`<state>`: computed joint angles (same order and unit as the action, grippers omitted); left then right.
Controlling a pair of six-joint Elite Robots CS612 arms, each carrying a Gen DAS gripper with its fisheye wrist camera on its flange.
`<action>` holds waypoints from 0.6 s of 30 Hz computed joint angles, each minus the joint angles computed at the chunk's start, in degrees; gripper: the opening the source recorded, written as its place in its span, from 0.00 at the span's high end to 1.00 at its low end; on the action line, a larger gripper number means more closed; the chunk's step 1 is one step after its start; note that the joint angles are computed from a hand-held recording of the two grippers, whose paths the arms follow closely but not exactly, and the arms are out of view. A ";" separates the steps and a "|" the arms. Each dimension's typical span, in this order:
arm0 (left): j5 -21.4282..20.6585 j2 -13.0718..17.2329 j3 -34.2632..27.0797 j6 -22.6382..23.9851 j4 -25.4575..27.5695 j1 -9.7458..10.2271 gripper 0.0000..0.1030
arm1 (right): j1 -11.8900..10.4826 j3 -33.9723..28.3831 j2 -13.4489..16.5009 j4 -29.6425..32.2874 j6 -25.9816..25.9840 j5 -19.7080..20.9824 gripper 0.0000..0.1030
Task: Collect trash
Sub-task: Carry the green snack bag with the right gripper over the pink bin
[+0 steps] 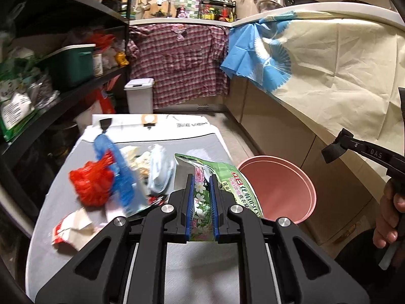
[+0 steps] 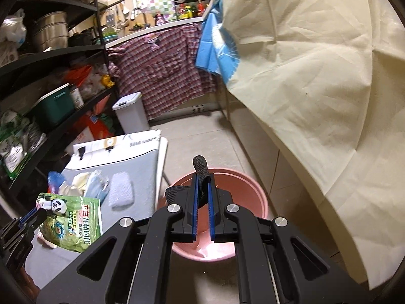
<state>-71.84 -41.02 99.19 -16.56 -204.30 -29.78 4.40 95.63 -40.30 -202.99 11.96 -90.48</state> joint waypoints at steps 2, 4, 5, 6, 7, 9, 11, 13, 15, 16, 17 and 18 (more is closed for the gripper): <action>-0.64 0.65 -1.48 0.63 0.68 -0.07 0.89 | -0.12 -0.93 0.44 0.72 -0.05 -0.46 0.93; -1.57 1.47 -3.33 1.23 1.55 -0.11 0.89 | -0.26 -1.96 0.99 1.46 -0.10 -0.62 0.93; -2.01 1.89 -4.24 1.50 1.95 -0.12 0.89 | -0.32 -2.41 1.26 1.80 -0.07 -0.67 0.93; -2.37 2.33 -5.03 1.72 2.24 -0.16 0.89 | -0.43 -2.91 1.59 2.16 0.19 -0.62 0.93; -2.74 2.73 -5.86 1.95 2.63 -0.19 0.89 | -0.57 -3.42 1.94 2.55 0.54 -0.37 0.93; -3.45 3.50 -7.45 2.59 3.48 -0.25 0.89 | -0.68 -4.23 2.59 3.27 0.54 -0.45 0.93; -4.14 4.39 -9.12 3.29 4.34 -0.31 0.89 | -0.76 -4.93 3.24 3.83 0.47 -0.62 0.93; -4.85 5.41 -11.04 4.19 5.35 -0.34 0.89 | -0.87 -5.73 3.88 4.64 0.53 -0.93 0.93; -5.60 6.55 -13.10 5.07 6.67 -0.34 0.89 | -1.01 -6.50 4.49 5.37 0.71 -1.34 0.93; -5.83 6.95 -13.85 5.34 7.23 -0.34 0.89 | -1.08 -7.00 4.86 6.00 0.70 -1.62 0.93; -6.18 7.62 -15.06 5.77 8.15 -0.36 0.89 | -1.02 -7.55 5.14 6.62 0.77 -1.83 0.93; -6.45 8.05 -15.79 6.02 8.75 -0.37 0.89 | -1.11 -7.99 5.47 7.10 0.90 -1.85 0.93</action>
<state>-78.29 -32.97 83.40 -10.54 -195.56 -30.15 3.29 87.63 -34.83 -195.89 12.86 -92.33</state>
